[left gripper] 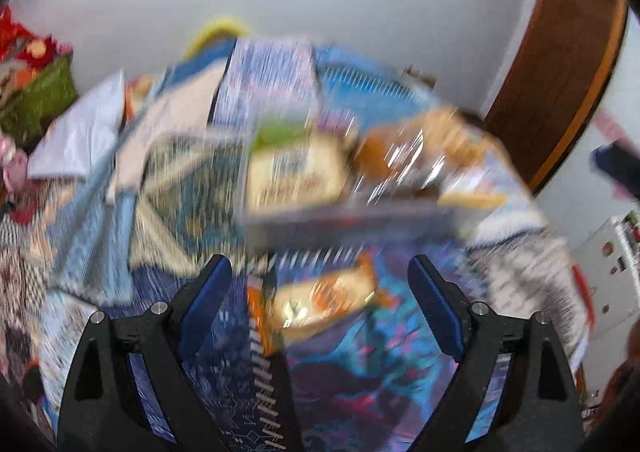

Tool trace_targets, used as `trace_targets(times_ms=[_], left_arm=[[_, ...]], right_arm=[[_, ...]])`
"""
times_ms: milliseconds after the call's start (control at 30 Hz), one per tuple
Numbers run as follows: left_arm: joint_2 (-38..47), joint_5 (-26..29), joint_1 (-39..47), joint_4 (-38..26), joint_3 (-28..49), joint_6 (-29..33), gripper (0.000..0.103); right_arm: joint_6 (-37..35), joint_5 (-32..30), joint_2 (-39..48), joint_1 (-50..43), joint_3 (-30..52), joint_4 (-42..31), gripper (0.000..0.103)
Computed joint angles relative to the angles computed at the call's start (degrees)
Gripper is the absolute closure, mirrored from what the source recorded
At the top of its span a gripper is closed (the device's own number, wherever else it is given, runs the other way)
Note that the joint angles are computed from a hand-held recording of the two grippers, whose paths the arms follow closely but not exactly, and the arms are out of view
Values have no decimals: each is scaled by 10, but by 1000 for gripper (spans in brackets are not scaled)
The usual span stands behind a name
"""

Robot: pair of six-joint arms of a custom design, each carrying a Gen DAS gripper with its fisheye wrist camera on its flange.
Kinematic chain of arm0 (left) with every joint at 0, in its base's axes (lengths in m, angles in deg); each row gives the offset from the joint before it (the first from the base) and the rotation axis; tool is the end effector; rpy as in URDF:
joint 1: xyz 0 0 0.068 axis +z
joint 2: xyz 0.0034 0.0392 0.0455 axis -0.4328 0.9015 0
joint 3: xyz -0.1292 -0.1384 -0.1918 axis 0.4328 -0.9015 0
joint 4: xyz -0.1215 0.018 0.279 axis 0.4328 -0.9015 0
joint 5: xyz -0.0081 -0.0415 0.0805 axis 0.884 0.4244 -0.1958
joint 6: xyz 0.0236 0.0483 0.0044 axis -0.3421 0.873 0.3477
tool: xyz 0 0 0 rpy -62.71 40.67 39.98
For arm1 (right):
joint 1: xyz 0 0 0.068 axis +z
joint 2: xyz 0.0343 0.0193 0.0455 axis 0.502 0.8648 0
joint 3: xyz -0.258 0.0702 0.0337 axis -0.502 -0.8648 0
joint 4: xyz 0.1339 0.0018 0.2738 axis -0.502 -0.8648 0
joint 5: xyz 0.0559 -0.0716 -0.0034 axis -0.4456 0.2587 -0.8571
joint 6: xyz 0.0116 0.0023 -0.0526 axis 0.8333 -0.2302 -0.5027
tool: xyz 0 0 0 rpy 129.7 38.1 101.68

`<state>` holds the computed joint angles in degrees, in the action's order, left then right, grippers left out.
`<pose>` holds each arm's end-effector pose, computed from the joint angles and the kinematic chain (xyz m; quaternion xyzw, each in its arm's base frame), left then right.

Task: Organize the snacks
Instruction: 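Grasp the orange-wrapped round rice cake with the left tool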

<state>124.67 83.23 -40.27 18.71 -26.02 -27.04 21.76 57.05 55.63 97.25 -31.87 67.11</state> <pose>0.2425 -0.0722 0.0872 0.1979 0.9218 -0.1417 0.3018 0.1172 0.2138 0.1652 0.0605 0.8807 0.1101 0.4567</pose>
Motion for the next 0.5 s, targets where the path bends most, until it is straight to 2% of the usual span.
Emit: trace_targets(times_ms=[67,200,500], left_arm=[[86,-13,-7,26,20,4,13],[183,-8,-16,41,54,-11,13],[237,-27,-64,73,84,-37,10]], right_arm=[[7,-15,6,-5,-9,9,41],[9,-45,21,-21,-28,34,41],[19,-96,70,-46,-50,90,41]])
